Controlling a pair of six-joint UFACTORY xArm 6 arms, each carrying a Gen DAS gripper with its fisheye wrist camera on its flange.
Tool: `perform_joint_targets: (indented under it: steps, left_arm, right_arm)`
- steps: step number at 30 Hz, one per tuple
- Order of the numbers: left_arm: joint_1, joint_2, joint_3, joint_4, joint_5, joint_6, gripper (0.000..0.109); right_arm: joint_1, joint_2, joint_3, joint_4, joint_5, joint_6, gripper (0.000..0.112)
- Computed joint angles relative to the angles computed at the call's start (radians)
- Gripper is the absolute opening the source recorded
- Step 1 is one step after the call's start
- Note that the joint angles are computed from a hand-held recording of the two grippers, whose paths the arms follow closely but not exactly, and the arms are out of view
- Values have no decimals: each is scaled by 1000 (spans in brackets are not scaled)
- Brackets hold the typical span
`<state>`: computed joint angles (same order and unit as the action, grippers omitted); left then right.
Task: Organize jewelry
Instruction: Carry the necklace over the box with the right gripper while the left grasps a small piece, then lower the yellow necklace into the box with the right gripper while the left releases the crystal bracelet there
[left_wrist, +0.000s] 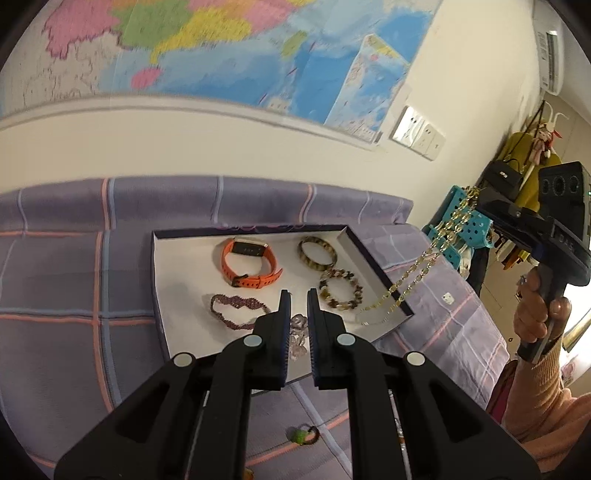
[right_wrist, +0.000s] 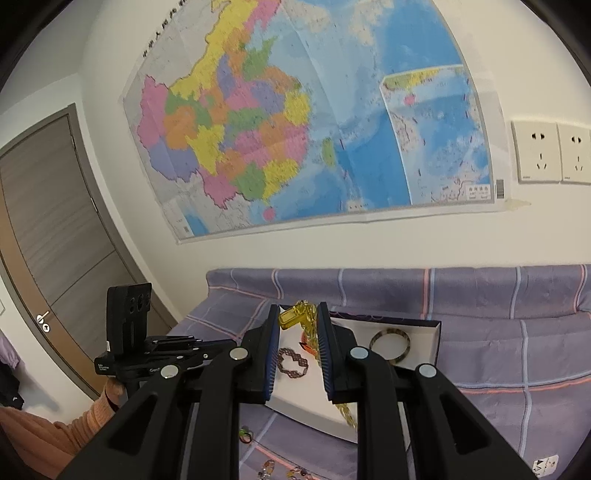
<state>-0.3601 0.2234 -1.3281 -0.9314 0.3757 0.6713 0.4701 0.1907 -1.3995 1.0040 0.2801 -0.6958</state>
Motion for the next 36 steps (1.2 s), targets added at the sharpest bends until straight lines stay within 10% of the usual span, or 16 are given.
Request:
perform_joint_targets:
  steps: [36]
  left_arm:
    - [15,170,-71,449,-3,-440,11]
  right_arm:
    - [-71,265,-121,-360,155,378,20]
